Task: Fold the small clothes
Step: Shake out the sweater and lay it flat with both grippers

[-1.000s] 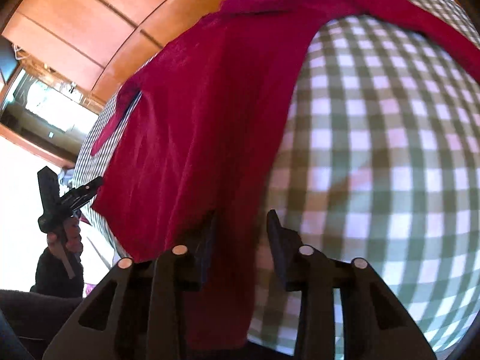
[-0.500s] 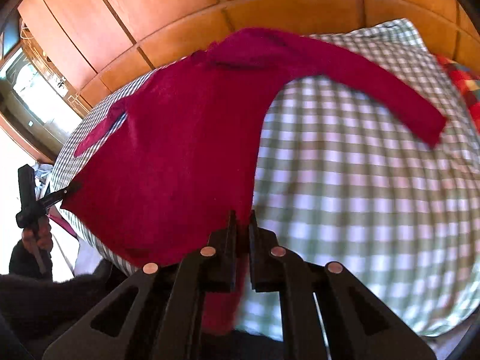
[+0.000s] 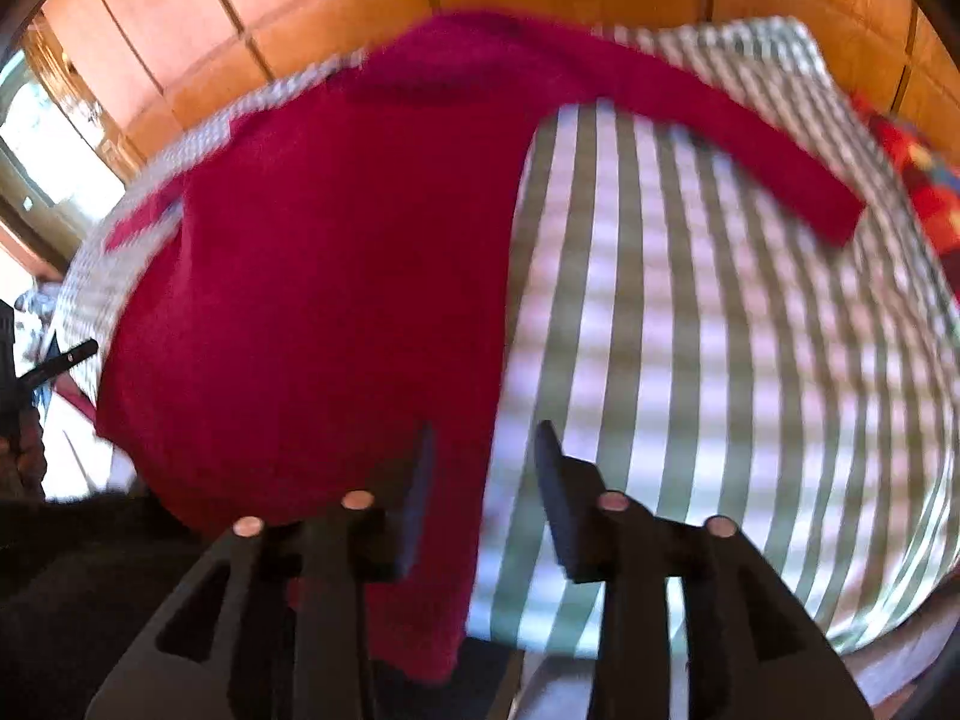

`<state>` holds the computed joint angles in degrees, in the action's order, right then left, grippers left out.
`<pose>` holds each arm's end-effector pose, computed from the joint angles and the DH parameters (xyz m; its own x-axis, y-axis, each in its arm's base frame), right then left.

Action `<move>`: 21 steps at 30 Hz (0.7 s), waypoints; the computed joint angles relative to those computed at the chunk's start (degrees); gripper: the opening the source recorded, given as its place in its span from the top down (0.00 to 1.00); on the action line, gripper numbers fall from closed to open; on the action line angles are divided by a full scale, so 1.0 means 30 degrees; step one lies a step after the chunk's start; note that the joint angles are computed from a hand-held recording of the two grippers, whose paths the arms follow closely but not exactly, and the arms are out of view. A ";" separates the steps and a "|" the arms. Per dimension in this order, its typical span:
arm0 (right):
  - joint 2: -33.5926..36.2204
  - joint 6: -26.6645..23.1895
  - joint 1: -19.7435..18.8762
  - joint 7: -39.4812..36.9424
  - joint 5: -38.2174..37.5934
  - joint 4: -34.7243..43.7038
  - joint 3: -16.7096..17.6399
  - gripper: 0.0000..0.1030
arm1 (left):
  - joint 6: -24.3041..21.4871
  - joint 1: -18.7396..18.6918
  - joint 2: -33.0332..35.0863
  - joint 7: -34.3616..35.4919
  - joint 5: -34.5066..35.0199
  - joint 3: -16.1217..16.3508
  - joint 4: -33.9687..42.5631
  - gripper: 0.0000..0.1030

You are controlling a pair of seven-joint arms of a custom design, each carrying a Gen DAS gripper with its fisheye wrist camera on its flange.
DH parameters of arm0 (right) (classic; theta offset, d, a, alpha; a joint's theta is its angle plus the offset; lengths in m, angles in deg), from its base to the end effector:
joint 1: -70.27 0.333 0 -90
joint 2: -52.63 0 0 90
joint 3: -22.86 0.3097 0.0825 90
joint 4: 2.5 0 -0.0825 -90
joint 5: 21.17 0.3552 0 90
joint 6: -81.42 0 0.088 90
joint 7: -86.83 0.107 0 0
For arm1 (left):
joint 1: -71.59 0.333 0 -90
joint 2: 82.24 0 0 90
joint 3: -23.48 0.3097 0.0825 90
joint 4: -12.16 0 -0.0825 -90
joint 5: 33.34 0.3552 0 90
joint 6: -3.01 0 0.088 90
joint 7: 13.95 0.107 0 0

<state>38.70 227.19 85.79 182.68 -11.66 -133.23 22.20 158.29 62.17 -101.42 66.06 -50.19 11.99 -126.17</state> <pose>0.4728 0.1229 0.5158 0.0909 -0.9760 -0.1977 -0.8899 0.0095 -0.4560 0.4320 -0.1614 0.5132 -0.0573 -0.9569 0.2845 -0.8443 -0.1056 -0.5253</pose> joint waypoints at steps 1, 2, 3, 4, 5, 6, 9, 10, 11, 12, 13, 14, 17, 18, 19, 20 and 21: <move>0.0394 0.0467 0.0008 -0.0113 -0.0078 0.0468 0.0021 0.61 | 0.0336 0.0169 0.0392 -0.0156 0.0324 -0.0170 0.0384 0.91; 0.0843 0.0806 -0.0020 -0.0062 -0.0270 0.0921 0.0117 0.59 | 0.0525 0.0367 0.0900 -0.0441 0.0767 -0.0384 0.0911 0.91; 0.1421 0.0954 0.0016 -0.0185 -0.0245 0.1558 0.0147 0.56 | 0.0687 0.0487 0.1505 -0.0722 0.1185 -0.0566 0.1500 0.91; 0.2245 0.1147 0.0127 -0.0625 0.0065 0.2332 0.0150 0.56 | 0.0846 0.0475 0.2230 -0.0890 0.1558 -0.0723 0.2236 0.91; 0.2820 0.1552 0.0127 -0.0732 0.0057 0.2651 0.0313 0.54 | 0.0959 0.0530 0.2874 -0.1302 0.2168 -0.0938 0.2866 0.91; 0.3636 0.1722 0.0017 -0.0514 -0.0387 0.3383 0.0486 0.50 | 0.1015 0.0661 0.3495 -0.2211 0.3170 -0.1277 0.3492 0.91; 0.6136 0.1640 -0.0392 -0.0249 -0.0647 0.6003 0.0922 0.50 | 0.1116 0.0231 0.5485 -0.3786 0.5277 -0.1416 0.5438 0.91; 0.7023 0.1275 -0.0656 -0.1047 0.0386 0.7130 0.1158 0.50 | 0.1031 -0.0010 0.6147 -0.4154 0.5825 -0.1325 0.6085 0.91; 0.7821 0.0850 -0.0877 -0.1497 0.0895 0.8189 0.1393 0.50 | 0.0969 -0.0311 0.6658 -0.4015 0.5733 -0.1190 0.6568 0.91; 0.8487 0.0406 -0.1123 -0.2009 0.1300 0.9120 0.1632 0.50 | 0.0814 -0.0582 0.7132 -0.3907 0.5687 -0.1057 0.7071 0.91; 0.9374 -0.0105 -0.1366 -0.2567 0.1674 1.0335 0.1886 0.50 | 0.0617 -0.0852 0.7668 -0.3954 0.5910 -0.0918 0.7652 0.91; 1.0059 -0.0472 -0.1518 -0.2754 0.1792 1.1276 0.2048 0.50 | 0.0453 -0.1107 0.8101 -0.3957 0.6110 -0.0776 0.8134 0.91; 1.2319 -0.1515 -0.1647 -0.2753 0.1180 1.4384 0.2158 0.51 | 0.0095 -0.1831 0.9303 -0.4456 0.7139 -0.0209 0.9484 0.91; 1.2949 -0.1475 -0.1275 -0.1998 0.0055 1.5209 0.1740 0.51 | -0.0104 -0.2136 0.9595 -0.5078 0.7932 0.0134 0.9842 0.91; 1.3841 -0.1540 -0.0766 -0.0657 -0.1402 1.6458 0.1041 0.51 | -0.0335 -0.2392 0.9862 -0.5715 0.8663 0.0462 1.0149 0.91; 1.4595 -0.1768 -0.0607 0.0434 -0.2281 1.7559 0.0598 0.51 | -0.0603 -0.2520 1.0054 -0.6184 0.9069 0.0702 1.0353 0.91; 1.5298 -0.1920 -0.0565 0.1504 -0.2949 1.8544 0.0228 0.55 | -0.0848 -0.2465 1.0199 -0.6390 0.9026 0.0831 1.0460 0.91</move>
